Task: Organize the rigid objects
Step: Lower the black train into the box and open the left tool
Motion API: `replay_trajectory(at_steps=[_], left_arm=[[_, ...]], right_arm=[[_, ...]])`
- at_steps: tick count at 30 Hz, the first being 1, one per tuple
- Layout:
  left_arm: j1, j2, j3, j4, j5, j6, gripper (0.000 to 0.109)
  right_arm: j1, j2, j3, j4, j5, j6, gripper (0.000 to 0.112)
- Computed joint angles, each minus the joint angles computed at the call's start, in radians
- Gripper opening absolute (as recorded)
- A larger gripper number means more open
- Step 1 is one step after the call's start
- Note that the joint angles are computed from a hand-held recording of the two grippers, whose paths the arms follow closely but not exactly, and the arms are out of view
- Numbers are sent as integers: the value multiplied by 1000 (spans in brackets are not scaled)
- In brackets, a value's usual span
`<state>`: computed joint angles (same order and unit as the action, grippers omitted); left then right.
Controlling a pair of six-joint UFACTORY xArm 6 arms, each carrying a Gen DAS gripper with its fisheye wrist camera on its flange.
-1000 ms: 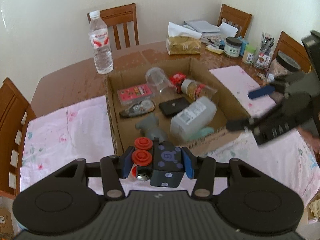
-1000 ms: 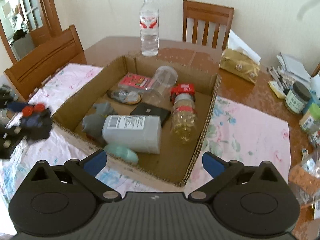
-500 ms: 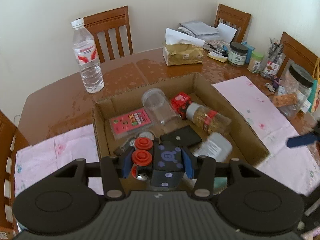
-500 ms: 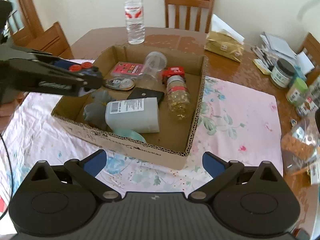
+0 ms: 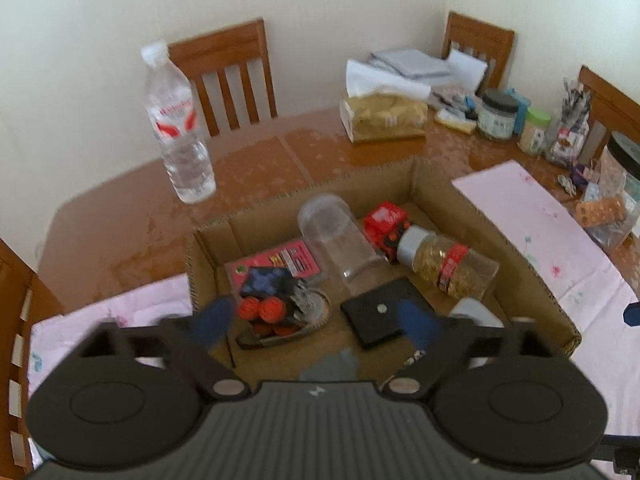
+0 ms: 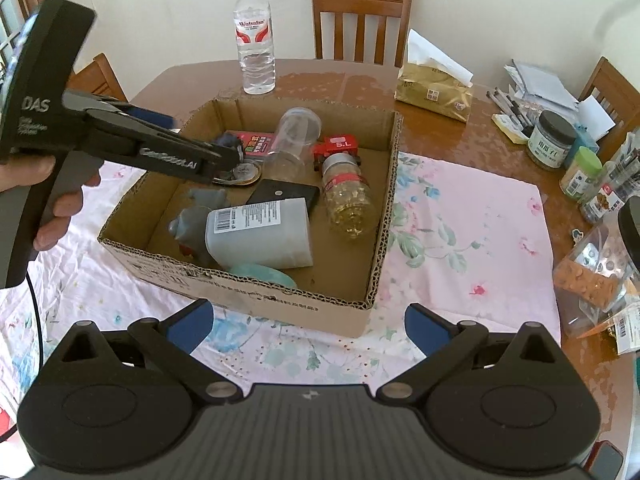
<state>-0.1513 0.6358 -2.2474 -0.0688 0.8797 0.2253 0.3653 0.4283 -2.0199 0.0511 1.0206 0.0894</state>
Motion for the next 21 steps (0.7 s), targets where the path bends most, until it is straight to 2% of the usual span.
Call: replay_trajectory(at_steps=[6,10,12,17,21], left_arm=[[-4,-123,181,19,-119,-18,100],[-9,-237,340,80,-216,-105,102],[-12,-285,397,121,-234,-167,102],[-21,-386,478,162,-154,-303,102],[-32,-435,496,178,-68,-378,102]], right_arm=[[0,15,-38,-27,16,22,103],[4,46,-106,-71,58,68,103],[8,62,-142,-102,86,99,103],[21,81,-196,-164,140,166,103],[32,69,-194,-186,146,200,103]])
